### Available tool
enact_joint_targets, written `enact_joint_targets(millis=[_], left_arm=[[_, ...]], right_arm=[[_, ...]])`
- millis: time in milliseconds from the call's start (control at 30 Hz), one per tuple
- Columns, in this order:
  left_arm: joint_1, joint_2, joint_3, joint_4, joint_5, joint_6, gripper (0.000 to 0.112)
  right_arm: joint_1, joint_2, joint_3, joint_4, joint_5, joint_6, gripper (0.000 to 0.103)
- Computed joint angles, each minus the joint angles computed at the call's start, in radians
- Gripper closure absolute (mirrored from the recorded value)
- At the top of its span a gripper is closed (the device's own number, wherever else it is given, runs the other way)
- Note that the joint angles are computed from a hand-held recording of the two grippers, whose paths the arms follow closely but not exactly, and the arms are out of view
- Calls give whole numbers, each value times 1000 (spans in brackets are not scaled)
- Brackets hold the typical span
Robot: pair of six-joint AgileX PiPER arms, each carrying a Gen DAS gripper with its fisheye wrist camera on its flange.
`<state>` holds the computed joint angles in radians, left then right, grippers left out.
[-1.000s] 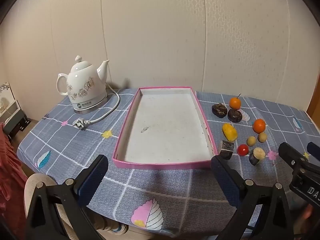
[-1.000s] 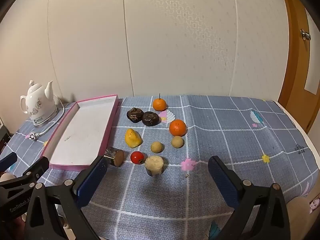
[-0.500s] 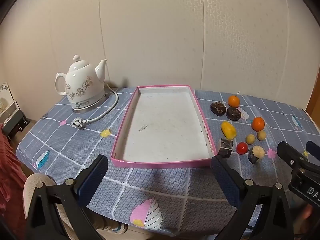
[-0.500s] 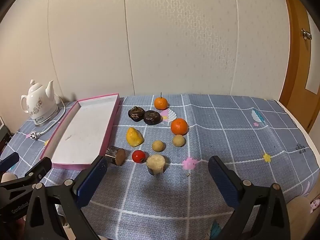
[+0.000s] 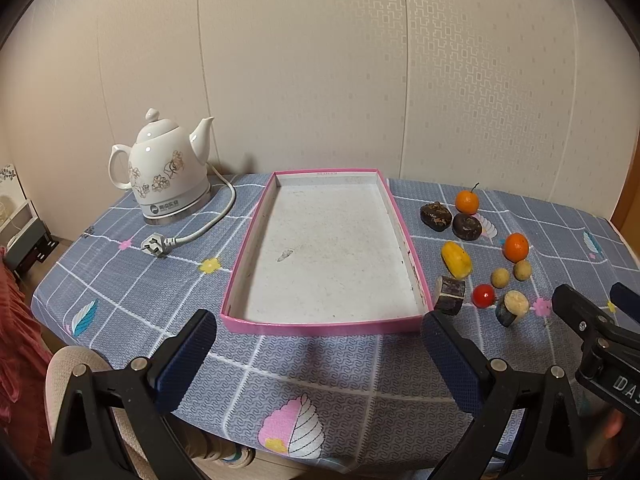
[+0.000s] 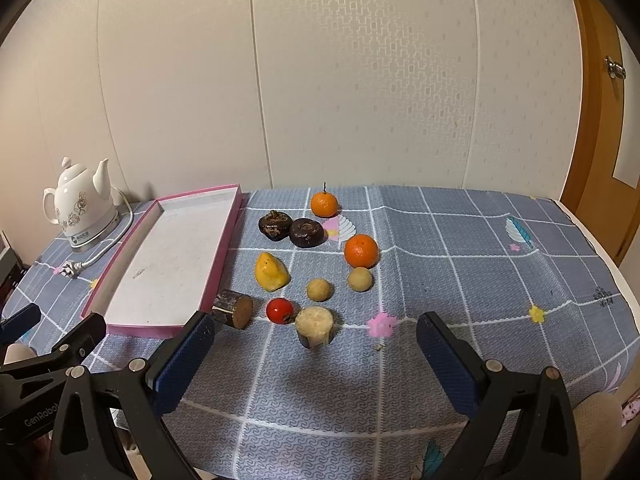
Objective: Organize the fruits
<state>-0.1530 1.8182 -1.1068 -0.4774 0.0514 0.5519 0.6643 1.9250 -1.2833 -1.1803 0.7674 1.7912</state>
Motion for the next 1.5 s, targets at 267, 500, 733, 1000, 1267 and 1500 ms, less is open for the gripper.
enact_joint_targets(millis=[267,500,733,1000,1267,1500], left_arm=[[-7,3,2,93,-4,-96,10],[-10,8,-5,192,3,-199,10],[-11,9,-9,218,7,-225,10],[-14,13,-14,256,12,-265,10],[-15,17,-19,277,18,-286,10],[-13,20,-22,247,23,-257,10]], right_arm=[[-2,0,2,1,-6,1,0],[-3,3,0,6,-11,-5,0],[-6,1,4,7,-17,-4,0],[-12,2,3,15,-24,-9,0],[-15,1,4,17,-29,-9,0],[-14,1,3,20,-29,-12,0]])
